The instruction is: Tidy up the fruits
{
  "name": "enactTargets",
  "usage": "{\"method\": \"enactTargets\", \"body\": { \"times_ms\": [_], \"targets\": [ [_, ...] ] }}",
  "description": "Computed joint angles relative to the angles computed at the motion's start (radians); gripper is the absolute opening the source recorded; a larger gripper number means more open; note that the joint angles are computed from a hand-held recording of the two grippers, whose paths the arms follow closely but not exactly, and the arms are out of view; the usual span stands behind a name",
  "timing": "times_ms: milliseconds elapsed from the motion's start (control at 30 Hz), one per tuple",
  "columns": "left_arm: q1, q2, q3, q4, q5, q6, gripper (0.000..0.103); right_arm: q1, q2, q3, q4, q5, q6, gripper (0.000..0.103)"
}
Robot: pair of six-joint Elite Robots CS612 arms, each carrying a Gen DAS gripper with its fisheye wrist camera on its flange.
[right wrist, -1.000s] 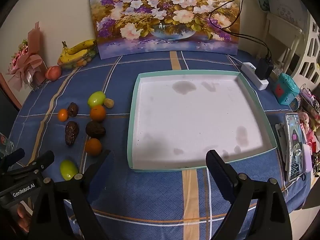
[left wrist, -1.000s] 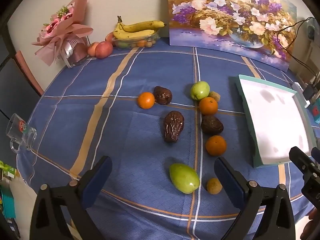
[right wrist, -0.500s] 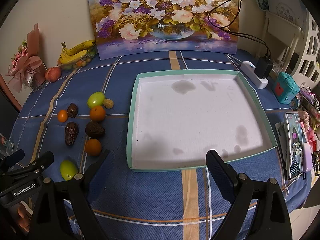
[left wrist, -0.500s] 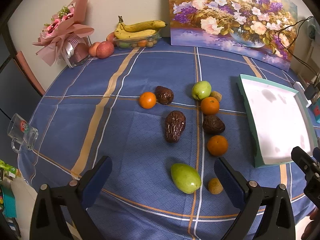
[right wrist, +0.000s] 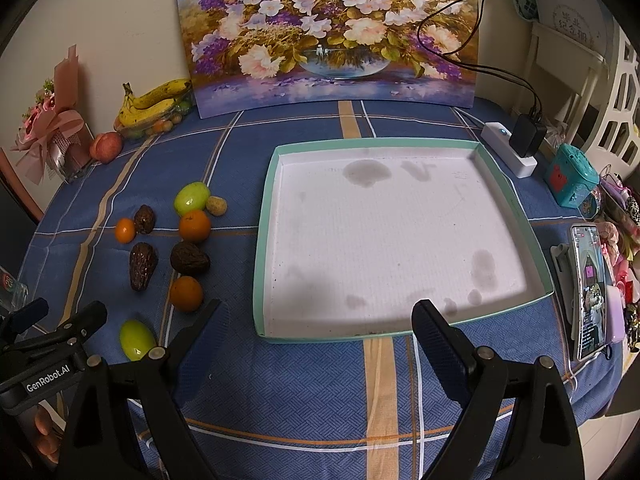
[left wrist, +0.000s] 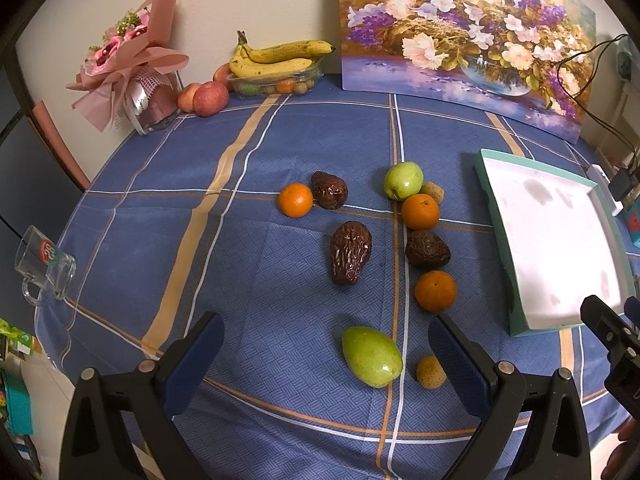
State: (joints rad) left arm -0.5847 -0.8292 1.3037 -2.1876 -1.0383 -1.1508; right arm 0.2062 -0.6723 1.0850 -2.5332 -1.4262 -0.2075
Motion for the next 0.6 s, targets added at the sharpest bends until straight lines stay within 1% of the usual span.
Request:
{"method": "enactTargets", "body": {
  "times_ms": [167, 300, 400, 433, 500, 600],
  "targets": [
    [0.001, -0.007, 0.02, -0.045, 0.004, -0.015, 0.103, -0.001, -0.001, 0.002, 0.001, 0.0, 0.0, 0.093],
    [0.0, -0.01, 0.043, -0.117, 0.024, -0.008, 0.103, 0.0, 0.002, 0.001, 0.008, 0.0, 0.0, 0.093],
    [0.001, -0.015, 0.056, -0.16, 0.016, 0.003, 0.103, 0.001, 0.003, -0.002, 0.013, 0.006, 0.001, 0.093],
    [0.003, -0.017, 0.054, -0.152, 0.0, -0.001, 0.103, 0.001, 0.004, -0.005, 0.015, 0.008, 0.001, 0.093],
    [0.008, -0.02, 0.058, -0.164, -0.027, -0.009, 0.103, 0.001, 0.004, -0.005, 0.017, 0.02, 0.0, 0.093],
    [0.014, -0.024, 0.069, -0.183, -0.048, -0.024, 0.103, 0.0, 0.003, -0.007, 0.031, 0.05, -0.008, 0.093]
  ]
}}
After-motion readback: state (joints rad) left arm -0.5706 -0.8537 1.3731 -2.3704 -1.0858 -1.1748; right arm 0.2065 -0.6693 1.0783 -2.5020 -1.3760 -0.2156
